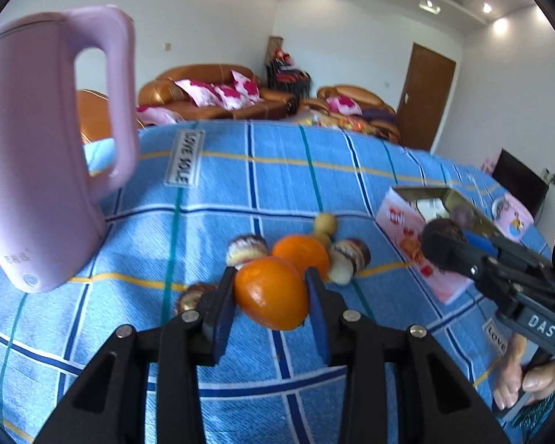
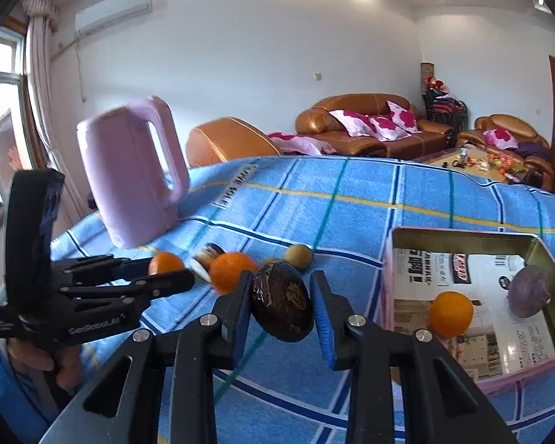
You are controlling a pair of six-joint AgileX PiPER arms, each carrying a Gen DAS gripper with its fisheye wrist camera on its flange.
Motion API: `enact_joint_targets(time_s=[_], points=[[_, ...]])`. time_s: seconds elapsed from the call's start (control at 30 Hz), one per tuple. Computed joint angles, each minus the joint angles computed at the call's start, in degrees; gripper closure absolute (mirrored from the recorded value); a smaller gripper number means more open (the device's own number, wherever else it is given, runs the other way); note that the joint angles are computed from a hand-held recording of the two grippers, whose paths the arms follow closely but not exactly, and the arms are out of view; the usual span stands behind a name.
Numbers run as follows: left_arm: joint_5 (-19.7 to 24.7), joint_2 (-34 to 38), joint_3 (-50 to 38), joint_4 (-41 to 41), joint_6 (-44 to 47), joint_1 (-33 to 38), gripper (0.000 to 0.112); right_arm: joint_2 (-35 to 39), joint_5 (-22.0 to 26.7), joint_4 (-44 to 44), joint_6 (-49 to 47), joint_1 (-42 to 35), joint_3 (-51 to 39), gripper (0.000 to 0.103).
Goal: Organize fruits
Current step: 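Grasp another orange with the left tool, then carry the orange with the left tool into the tin and release it while the right tool carries the pastry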
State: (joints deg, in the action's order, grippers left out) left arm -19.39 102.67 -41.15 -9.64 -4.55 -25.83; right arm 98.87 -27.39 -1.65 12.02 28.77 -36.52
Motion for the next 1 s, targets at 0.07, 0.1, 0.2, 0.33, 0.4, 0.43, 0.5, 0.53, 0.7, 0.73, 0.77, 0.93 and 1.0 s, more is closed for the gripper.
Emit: enact_joint_targets(time_s=[0.07, 0.1, 0.2, 0.33, 0.4, 0.43, 0.5, 0.53, 0.7, 0.73, 0.77, 0.93, 1.0], points=[[-1.3, -0.19, 0.5, -1.51, 0.78, 0.08, 0.074, -0.24, -0.92, -1.58, 1.39, -0.22, 0.41, 0.07], [-1.17, -0.03, 0.02, -2.57, 1.5, -0.19, 0.074, -0.25, -1.22, -1.61, 1.38, -0.16, 0.49, 0.07], [-1.12, 0.33, -0.45, -3.73, 2.33, -0.37, 0.074, -0.18, -1.36, -0.26, 0.06, 0.23, 0.52, 0.07], [-1.48, 0.4, -0.43, -5.9, 3.73, -0.7, 0.074, 0.81, -0.07, 4.24, -3.86, 1.13, -0.61, 0.07], [-1.41, 0.51, -0.54, -6.85, 4.21, -0.79, 0.074, 0.95, 0.26, 5.55, -5.02, 1.25, -0.85, 0.07], [-1.34, 0.58, -0.63, -6.92, 4.09, -0.71, 0.074, 0.96, 0.28, 5.61, -5.07, 1.21, -0.89, 0.07], [-1.26, 0.61, -0.58, -7.58, 4.34, -0.76, 0.074, 0.86, 0.17, 6.47, -5.92, 1.29, -0.78, 0.07], [-1.2, 0.7, -0.7, -8.71, 5.16, -0.89, 0.074, 0.85, 0.12, 7.24, -6.73, 1.4, -0.73, 0.07], [-1.8, 0.88, -1.17, -21.58, 15.56, -2.96, 0.074, 0.77, 0.45, 9.04, -8.45, 1.69, -0.86, 0.07], [-2.1, 0.88, -1.23, -24.28, 17.75, -3.38, 0.074, 0.68, 0.34, 9.72, -9.03, 1.83, -0.76, 0.07], [-2.61, 0.95, -1.37, -27.61, 20.44, -4.01, 0.074, 0.66, 0.14, 10.93, -10.1, 2.02, -0.72, 0.07], [-5.18, 1.44, -2.22, -39.6, 30.21, -6.78, 0.074, 0.44, -0.59, 15.12, -13.9, 2.8, -0.32, 0.07], [-6.18, 1.66, -2.57, -43.24, 33.06, -7.62, 0.074, 0.4, -0.81, 16.14, -14.86, 3.0, -0.24, 0.07]])
